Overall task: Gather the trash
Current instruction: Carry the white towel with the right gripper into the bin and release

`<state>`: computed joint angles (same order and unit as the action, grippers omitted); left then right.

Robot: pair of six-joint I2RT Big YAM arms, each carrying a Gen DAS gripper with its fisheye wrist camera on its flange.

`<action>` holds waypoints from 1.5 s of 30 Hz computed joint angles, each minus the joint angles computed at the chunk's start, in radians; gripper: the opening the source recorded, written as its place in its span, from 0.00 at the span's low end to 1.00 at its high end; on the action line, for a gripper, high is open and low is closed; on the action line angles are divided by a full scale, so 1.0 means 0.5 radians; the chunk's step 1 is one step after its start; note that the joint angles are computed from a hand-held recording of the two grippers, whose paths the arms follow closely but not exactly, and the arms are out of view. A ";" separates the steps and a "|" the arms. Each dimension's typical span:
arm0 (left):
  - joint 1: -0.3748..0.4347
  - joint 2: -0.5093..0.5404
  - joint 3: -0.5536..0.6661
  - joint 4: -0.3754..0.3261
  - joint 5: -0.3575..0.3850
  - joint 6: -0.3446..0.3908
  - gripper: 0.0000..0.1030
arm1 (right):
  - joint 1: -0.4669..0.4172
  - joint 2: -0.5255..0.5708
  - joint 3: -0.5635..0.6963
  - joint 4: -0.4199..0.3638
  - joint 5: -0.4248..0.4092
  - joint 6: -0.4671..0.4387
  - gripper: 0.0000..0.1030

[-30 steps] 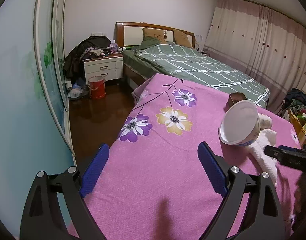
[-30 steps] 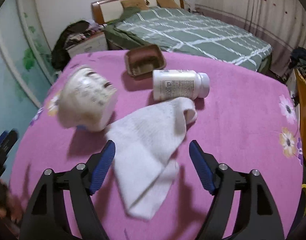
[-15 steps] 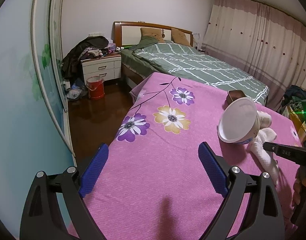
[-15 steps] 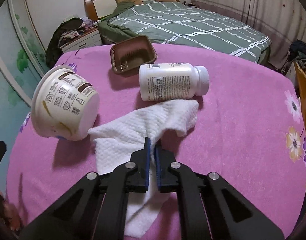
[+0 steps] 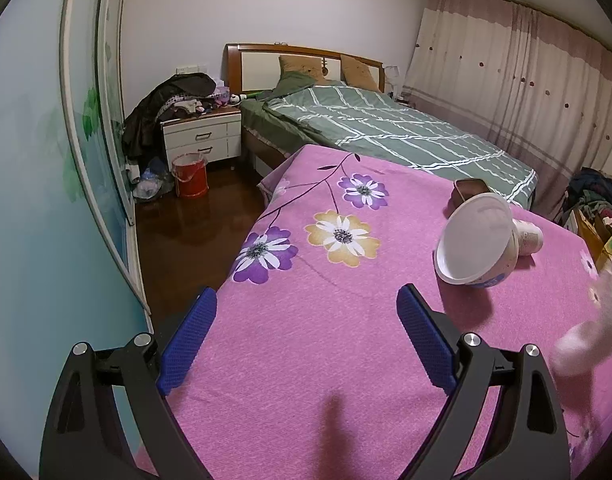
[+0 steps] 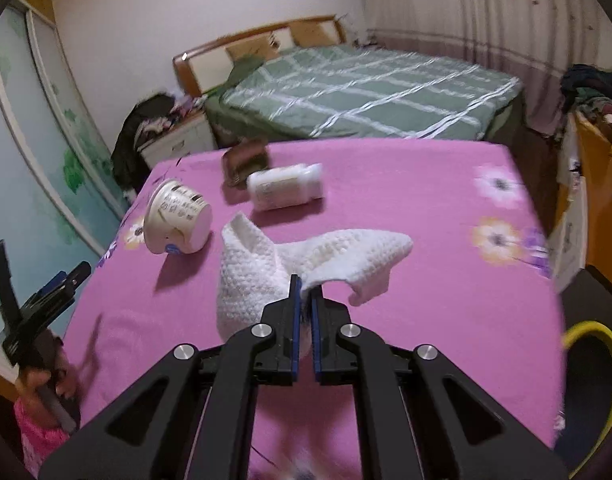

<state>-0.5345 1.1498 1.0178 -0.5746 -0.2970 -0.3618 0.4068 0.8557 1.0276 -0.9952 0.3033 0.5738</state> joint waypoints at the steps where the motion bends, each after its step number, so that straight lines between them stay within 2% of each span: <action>1: -0.005 -0.001 0.000 0.004 -0.004 0.008 0.88 | 0.003 -0.126 -0.039 -0.066 0.064 0.043 0.04; 4: -0.021 0.000 0.003 0.007 -0.010 0.035 0.88 | -0.037 -0.325 -0.089 -0.222 0.189 0.103 0.04; 6: -0.031 0.004 0.008 0.006 0.006 0.052 0.88 | -0.064 -0.489 -0.106 -0.449 0.397 0.194 0.05; 7: -0.035 0.005 0.011 0.005 0.012 0.057 0.88 | -0.075 -0.523 -0.111 -0.498 0.432 0.217 0.05; 10: -0.068 0.020 0.031 -0.008 0.037 0.084 0.88 | -0.286 -0.721 -0.123 -0.695 0.465 0.218 0.05; 13: -0.107 0.037 0.078 -0.041 0.083 0.089 0.87 | -0.710 -0.874 -0.133 -0.741 0.341 -0.001 0.05; 15: -0.135 0.060 0.136 -0.064 0.132 0.090 0.88 | -1.056 -0.942 -0.148 -0.711 0.192 -0.221 0.05; 18: -0.204 0.128 0.243 -0.090 0.101 0.133 0.88 | -1.528 -1.013 -0.183 -0.651 -0.078 -0.521 0.05; 19: -0.228 0.158 0.283 -0.098 0.095 0.146 0.88 | -1.614 -1.023 -0.195 -0.635 -0.128 -0.577 0.05; 21: -0.268 0.204 0.344 -0.103 0.087 0.172 0.88 | -1.725 -1.042 -0.230 -0.593 -0.122 -0.651 0.05; 23: -0.324 0.282 0.432 -0.102 0.056 0.225 0.88 | -1.879 -1.041 -0.253 -0.560 -0.243 -0.740 0.05; 24: -0.344 0.318 0.470 -0.109 0.042 0.241 0.88 | -2.011 -1.039 -0.262 -0.550 -0.352 -0.825 0.05; 30: -0.387 0.556 0.709 -0.191 0.080 0.236 0.88 | -2.189 -1.008 -0.329 -0.543 -0.508 -0.967 0.07; 31: -0.393 0.593 0.747 -0.211 0.085 0.227 0.88 | -2.240 -1.006 -0.338 -0.542 -0.554 -0.993 0.10; 32: -0.397 0.620 0.772 -0.220 0.091 0.223 0.88 | -2.234 -1.007 -0.341 -0.545 -0.551 -0.982 0.15; 34: -0.414 0.678 0.832 -0.237 0.093 0.227 0.88 | -2.237 -1.015 -0.353 -0.545 -0.548 -0.977 0.19; 39: -0.505 0.807 0.973 -0.263 0.050 0.295 0.88 | -2.319 -1.026 -0.373 -0.563 -0.594 -1.014 0.21; 45: -0.620 0.955 1.131 -0.319 0.087 0.381 0.88 | -2.394 -1.045 -0.377 -0.581 -0.649 -1.049 0.24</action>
<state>-0.8445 1.6275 1.5834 -0.7340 -0.2536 -0.1714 -0.7903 0.3329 0.8393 -1.2855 -0.0214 0.0496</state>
